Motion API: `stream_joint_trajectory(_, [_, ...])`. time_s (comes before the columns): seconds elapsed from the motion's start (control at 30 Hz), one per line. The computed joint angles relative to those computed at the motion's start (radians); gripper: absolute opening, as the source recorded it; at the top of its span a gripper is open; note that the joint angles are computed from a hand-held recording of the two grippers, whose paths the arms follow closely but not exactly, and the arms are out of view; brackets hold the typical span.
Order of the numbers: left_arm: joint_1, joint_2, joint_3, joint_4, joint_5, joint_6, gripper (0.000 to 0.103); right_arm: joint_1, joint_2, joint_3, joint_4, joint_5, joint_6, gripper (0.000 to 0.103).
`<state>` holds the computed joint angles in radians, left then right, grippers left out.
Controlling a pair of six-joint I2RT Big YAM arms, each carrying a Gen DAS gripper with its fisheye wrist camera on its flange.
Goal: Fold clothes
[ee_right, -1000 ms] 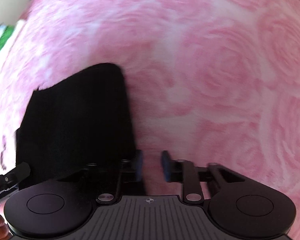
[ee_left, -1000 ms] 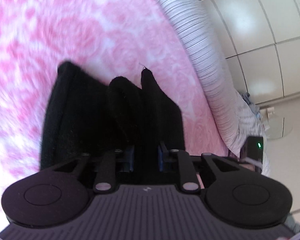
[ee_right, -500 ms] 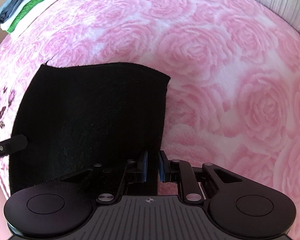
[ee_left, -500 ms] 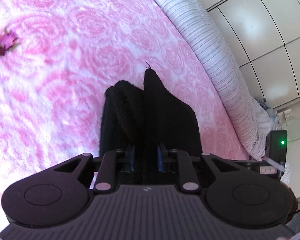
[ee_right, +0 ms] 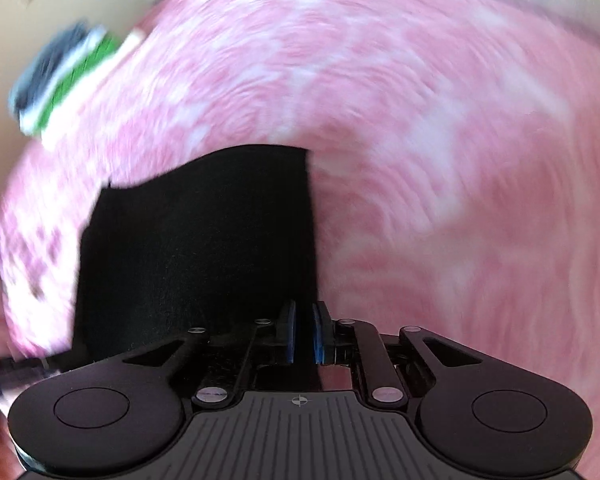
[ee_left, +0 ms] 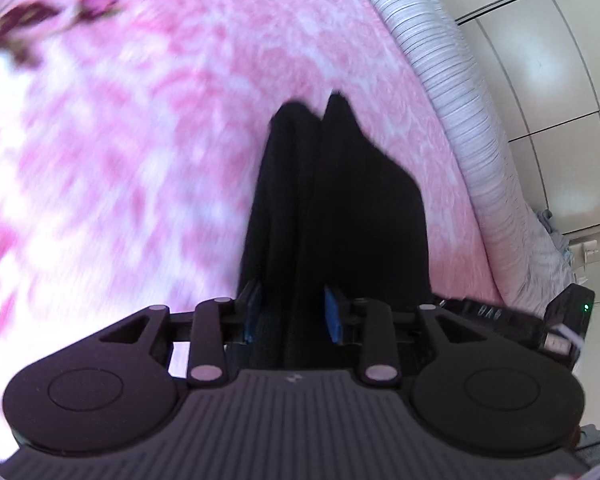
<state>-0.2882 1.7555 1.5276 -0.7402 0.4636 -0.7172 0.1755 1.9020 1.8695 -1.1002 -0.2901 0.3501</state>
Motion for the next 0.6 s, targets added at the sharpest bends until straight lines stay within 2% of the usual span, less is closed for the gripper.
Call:
stream_joint_trajectory(0.07, [-0.003, -0.052, -0.062, 0.003, 0.011, -0.051, 0.029, -0.034, -0.054, -0.08, 0.042, -0.07, 0.106, 0.013])
stream_joint_trajectory(0.13, [-0.011, -0.084, -0.11, 0.027, 0.017, -0.108, 0.032, -0.053, -0.124, -0.171, 0.067, -0.091, 0.175, 0.013])
stream_joint_trajectory(0.2, [-0.021, -0.106, -0.151, 0.063, 0.02, -0.167, 0.035, -0.055, -0.172, -0.229, 0.048, -0.062, 0.181, 0.013])
stream_joint_trajectory(0.3, [-0.036, -0.122, -0.194, 0.124, 0.017, -0.228, 0.035, -0.047, -0.217, -0.293, 0.032, -0.069, 0.194, 0.014])
stream_joint_trajectory(0.33, [-0.04, -0.118, -0.196, 0.14, 0.011, -0.229, 0.034, -0.042, -0.227, -0.312, 0.034, -0.085, 0.208, 0.014])
stream_joint_trajectory(0.37, [-0.044, -0.112, -0.189, 0.138, -0.004, -0.218, 0.023, -0.03, -0.234, -0.322, 0.044, -0.076, 0.218, 0.013])
stream_joint_trajectory(0.4, [-0.046, -0.109, -0.187, 0.138, -0.019, -0.203, 0.018, -0.017, -0.241, -0.331, 0.053, -0.066, 0.227, 0.013])
stream_joint_trajectory(0.47, [-0.048, -0.118, -0.19, 0.13, -0.058, -0.156, 0.014, 0.016, -0.242, -0.319, 0.059, -0.011, 0.193, 0.013])
stream_joint_trajectory(0.5, [-0.048, -0.121, -0.19, 0.124, -0.07, -0.133, 0.014, 0.03, -0.238, -0.309, 0.06, -0.004, 0.163, 0.01])
stream_joint_trajectory(0.53, [-0.047, -0.122, -0.191, 0.12, -0.072, -0.115, 0.014, 0.044, -0.237, -0.301, 0.058, 0.012, 0.12, 0.006])
stream_joint_trajectory(0.6, [-0.046, -0.121, -0.196, 0.12, -0.055, -0.114, 0.014, 0.073, -0.235, -0.288, 0.044, 0.073, 0.017, 0.006])
